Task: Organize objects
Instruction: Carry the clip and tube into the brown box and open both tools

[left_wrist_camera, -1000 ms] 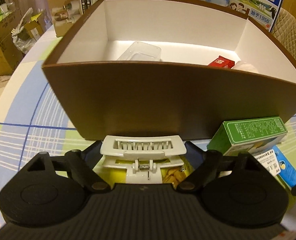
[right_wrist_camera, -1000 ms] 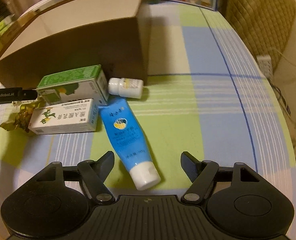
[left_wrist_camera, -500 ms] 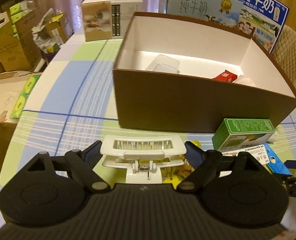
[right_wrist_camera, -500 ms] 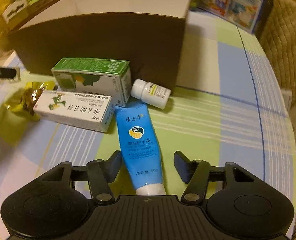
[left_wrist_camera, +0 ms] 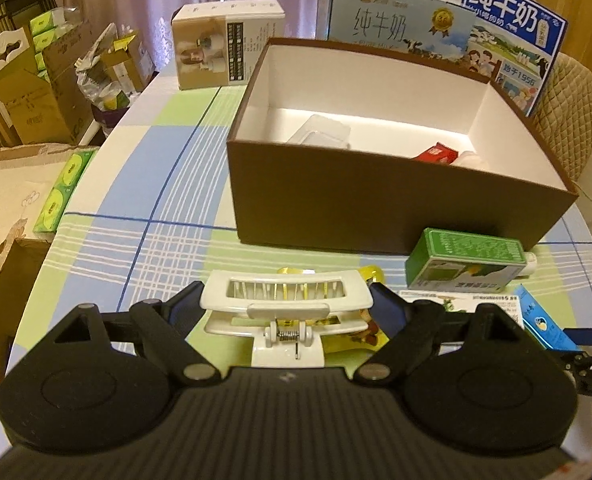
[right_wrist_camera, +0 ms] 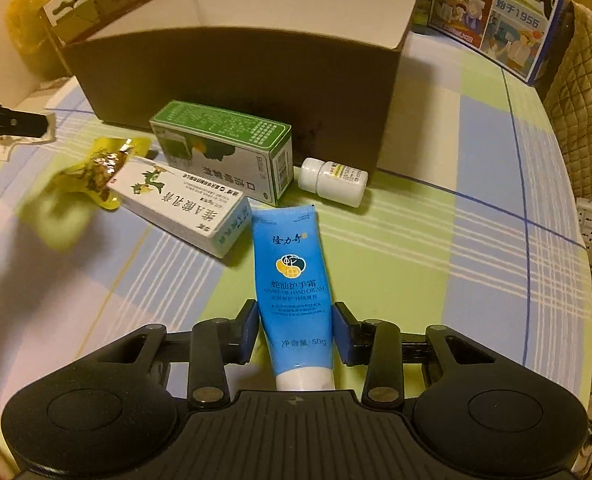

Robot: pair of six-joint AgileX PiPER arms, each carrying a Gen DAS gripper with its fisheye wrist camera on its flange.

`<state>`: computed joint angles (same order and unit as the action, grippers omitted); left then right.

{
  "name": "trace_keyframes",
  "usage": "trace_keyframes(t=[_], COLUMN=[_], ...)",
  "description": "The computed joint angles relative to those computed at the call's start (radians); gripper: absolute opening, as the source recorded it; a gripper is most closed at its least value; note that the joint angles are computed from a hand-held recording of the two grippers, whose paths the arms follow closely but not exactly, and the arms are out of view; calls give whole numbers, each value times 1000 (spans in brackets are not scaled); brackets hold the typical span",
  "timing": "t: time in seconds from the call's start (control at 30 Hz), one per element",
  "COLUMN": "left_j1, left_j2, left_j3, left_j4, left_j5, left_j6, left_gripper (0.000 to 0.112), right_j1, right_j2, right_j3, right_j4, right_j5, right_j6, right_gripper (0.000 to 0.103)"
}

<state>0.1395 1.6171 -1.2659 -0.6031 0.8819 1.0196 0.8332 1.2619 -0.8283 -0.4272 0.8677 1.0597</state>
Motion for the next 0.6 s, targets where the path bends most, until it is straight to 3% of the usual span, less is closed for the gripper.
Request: trace_keyframes(t=[0.33,0.43,0.6], left_j1=[-48,-82,-152], left_j2=[-42,-34,15], left_j3=[-50,-85,-175], left_j4=[-38,-48,-47], left_j5=[48,39,12], left_j6=[3,-8,-54], left_gripper=[85,85,85], right_j1=[14,-49,-229], right_j2=[-119,-109,-50], right_j3=[-80,-138,-238], right_j4=[-4,36,217], right_j5=[75,44,-81], right_j6=[-7,-80,-262], right_gripper=[36,36,36])
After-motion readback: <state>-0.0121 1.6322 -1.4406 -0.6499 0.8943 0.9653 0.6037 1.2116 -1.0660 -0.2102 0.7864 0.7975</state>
